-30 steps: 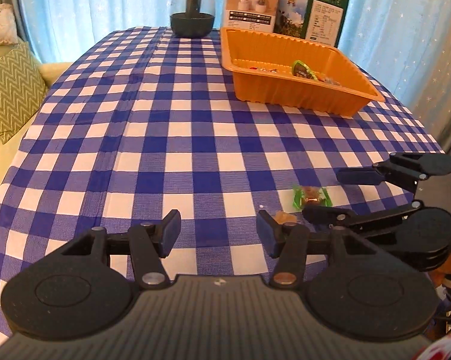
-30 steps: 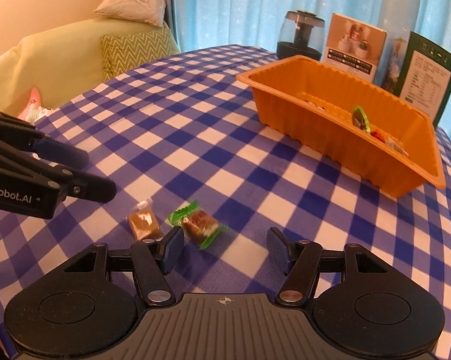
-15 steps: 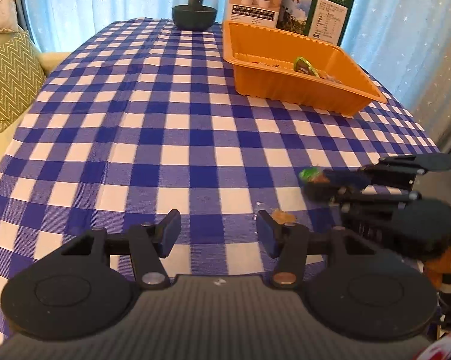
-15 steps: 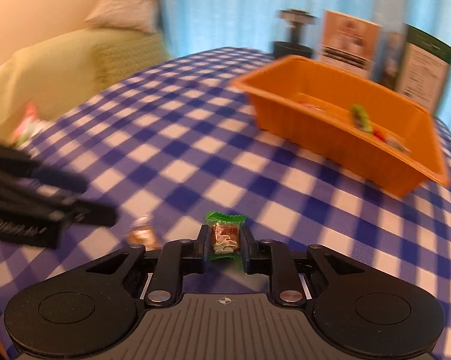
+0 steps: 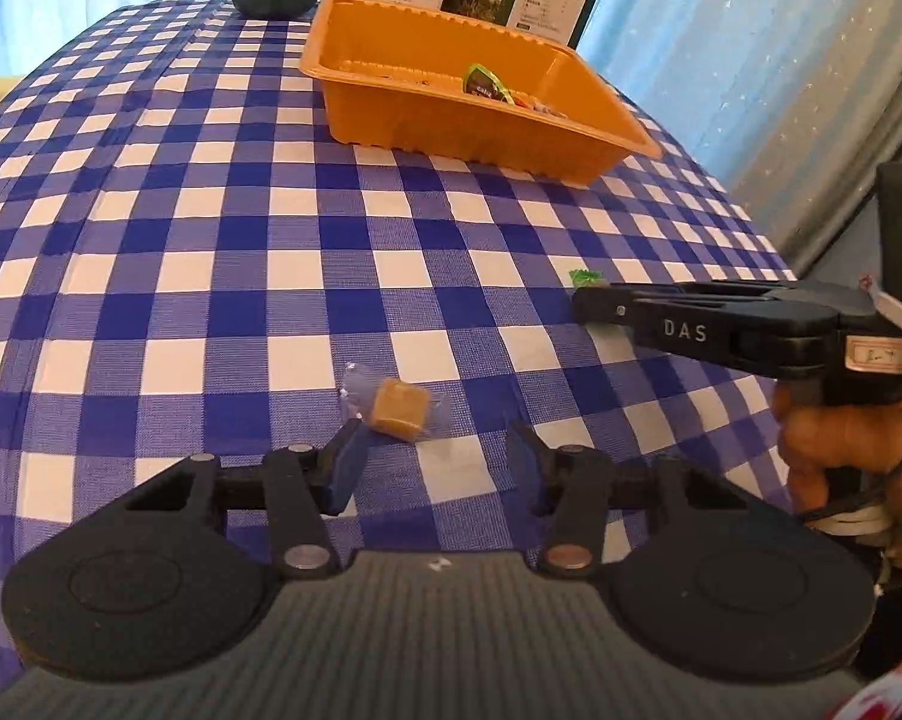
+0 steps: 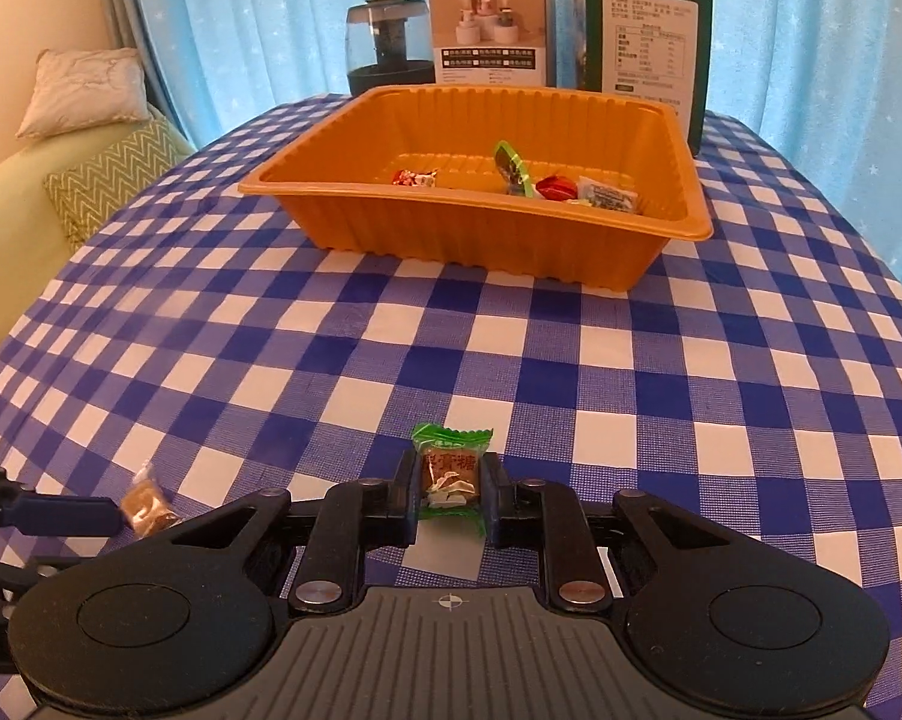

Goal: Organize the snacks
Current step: 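Grasp the clear-wrapped caramel with the left tool while the right tool grasps the green-wrapped candy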

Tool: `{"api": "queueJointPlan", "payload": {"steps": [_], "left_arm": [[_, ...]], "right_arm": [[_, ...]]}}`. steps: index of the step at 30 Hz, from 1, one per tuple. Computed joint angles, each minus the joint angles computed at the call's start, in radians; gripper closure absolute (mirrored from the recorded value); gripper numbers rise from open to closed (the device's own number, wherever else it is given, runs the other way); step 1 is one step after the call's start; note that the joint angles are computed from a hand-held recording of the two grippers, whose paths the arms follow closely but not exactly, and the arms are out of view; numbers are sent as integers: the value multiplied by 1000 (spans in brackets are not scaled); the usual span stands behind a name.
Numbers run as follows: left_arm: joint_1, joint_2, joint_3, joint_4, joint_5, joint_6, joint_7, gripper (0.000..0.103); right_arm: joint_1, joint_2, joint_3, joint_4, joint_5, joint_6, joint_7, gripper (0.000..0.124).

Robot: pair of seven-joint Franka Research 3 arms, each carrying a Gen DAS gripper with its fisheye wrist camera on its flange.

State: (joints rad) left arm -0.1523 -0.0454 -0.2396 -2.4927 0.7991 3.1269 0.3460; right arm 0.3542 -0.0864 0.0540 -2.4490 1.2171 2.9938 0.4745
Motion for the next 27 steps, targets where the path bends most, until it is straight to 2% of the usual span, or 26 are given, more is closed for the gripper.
{"api": "queueJointPlan", "payload": {"steps": [3,8,12,13,14,15,18,27], "left_arm": [[16,33,-4,56,183,-27,-173,56],[-21,84,43,138,390,-63,-388,57],[-59,102,46,173,417,-146,-379,62],[-68,102,44,177,423,-173,-372,65],[-76,102,43,181,431,-196,-370,72],[-81,102,43,182,441,-209,-376,74],[-85,98,45,177,459,-215,-397,78],[-85,68,37,163,467,-221,-393,80]], "right_arm": [[0,-4,-2,-1,12,1,-4,103],[0,-4,-1,2,35,4,-12,103],[-3,-4,-2,4,31,5,-1,103],[-4,-1,-1,5,26,6,8,103],[-5,0,-1,5,21,5,15,103],[-5,3,2,5,9,8,30,103],[-4,4,3,4,-4,9,45,103],[4,-9,-2,1,61,8,-21,103]]}}
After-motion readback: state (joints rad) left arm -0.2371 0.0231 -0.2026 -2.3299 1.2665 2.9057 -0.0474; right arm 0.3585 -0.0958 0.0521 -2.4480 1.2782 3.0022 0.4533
